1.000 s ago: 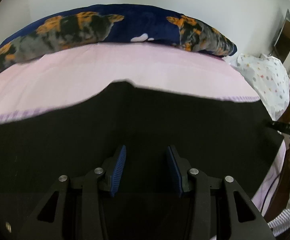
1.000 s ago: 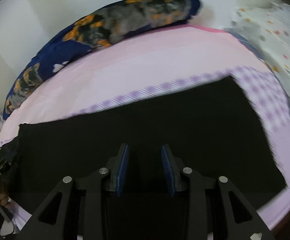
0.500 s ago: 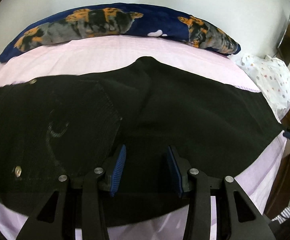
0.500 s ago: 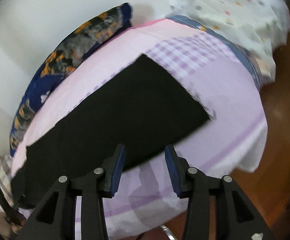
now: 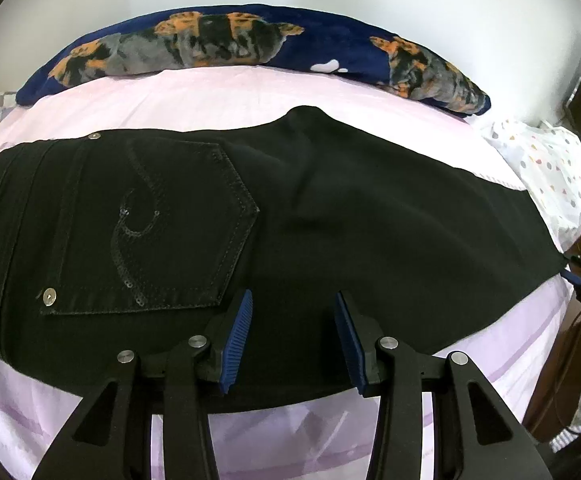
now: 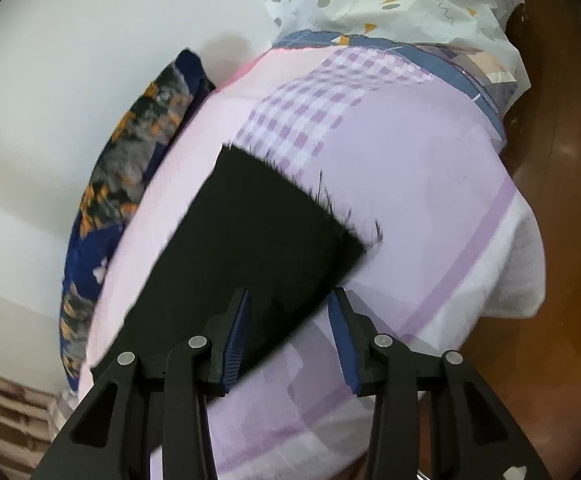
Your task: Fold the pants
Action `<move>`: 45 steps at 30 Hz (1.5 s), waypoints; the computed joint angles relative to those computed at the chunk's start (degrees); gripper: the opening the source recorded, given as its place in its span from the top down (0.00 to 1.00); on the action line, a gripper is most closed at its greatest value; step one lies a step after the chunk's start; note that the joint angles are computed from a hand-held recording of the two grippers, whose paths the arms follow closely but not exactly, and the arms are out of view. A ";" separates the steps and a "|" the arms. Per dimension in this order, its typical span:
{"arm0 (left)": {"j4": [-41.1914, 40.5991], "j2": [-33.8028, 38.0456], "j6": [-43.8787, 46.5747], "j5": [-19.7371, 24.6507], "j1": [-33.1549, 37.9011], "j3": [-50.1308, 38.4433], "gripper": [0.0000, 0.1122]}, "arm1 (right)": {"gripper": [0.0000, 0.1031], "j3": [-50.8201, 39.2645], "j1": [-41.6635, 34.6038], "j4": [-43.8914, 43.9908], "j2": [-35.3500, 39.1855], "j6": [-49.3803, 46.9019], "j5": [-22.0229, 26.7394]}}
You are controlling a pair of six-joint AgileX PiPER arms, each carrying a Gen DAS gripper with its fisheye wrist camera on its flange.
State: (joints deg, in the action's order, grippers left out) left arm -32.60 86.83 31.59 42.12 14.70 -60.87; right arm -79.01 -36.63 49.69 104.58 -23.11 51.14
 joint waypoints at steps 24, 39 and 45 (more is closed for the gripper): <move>-1.90 9.48 -0.15 7.95 -16.92 -13.09 0.60 | 0.91 -11.51 6.28 9.27 4.14 2.21 7.12; -13.07 2.88 2.77 15.77 1.09 -9.53 0.59 | 0.91 -22.25 36.13 7.15 9.82 5.48 10.47; -16.49 3.30 4.66 19.83 5.92 -9.76 0.59 | 0.91 -20.83 44.51 3.19 11.22 3.52 12.19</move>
State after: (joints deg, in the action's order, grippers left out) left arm -49.10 90.13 36.24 61.94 20.62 -70.63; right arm -99.84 7.89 52.88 115.80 -19.59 63.33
